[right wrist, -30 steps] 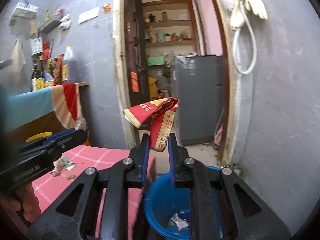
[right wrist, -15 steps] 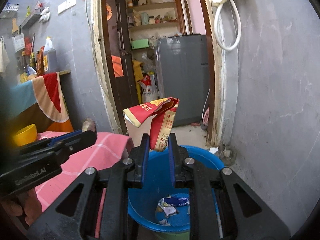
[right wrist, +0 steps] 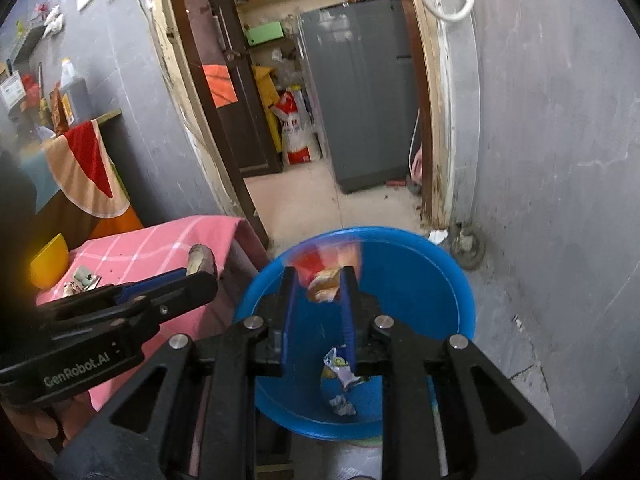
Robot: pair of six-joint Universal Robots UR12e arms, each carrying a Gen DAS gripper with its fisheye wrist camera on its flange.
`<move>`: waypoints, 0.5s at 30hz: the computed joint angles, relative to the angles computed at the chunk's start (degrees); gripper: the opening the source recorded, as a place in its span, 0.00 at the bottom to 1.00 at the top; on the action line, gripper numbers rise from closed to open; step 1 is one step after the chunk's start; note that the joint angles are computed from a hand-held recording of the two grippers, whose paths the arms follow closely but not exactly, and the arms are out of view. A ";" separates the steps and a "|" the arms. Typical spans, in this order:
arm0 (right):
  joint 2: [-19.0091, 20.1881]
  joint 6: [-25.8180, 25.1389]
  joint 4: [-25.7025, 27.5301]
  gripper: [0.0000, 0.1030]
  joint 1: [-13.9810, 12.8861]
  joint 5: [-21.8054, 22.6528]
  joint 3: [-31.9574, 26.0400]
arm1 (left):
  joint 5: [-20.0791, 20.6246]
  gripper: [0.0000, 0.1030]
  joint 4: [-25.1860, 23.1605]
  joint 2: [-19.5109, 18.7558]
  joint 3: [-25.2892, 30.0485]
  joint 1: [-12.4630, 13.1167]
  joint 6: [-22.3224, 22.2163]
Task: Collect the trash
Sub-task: 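Carry the lump and red wrapper over the blue bucket and open both tools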
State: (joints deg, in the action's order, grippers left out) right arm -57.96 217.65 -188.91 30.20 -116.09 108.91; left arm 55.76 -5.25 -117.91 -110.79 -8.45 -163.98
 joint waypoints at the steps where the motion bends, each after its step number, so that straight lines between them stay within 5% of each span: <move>1: -0.04 0.53 0.16 0.63 -0.20 0.61 0.15 | 0.31 0.24 -0.83 -0.03 0.13 -0.04 0.03; 10: -0.31 1.97 0.22 0.72 -0.06 -0.91 0.52 | 1.81 0.41 0.47 0.03 -0.40 0.36 -1.09; 15: -0.22 1.61 -0.90 0.80 0.62 -4.08 0.35 | 2.29 0.52 6.50 0.29 -1.94 1.07 -1.97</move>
State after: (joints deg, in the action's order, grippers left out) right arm -58.17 219.26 -189.81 30.82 -120.17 109.26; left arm 58.04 1.25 -117.62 -112.73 -7.37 -165.95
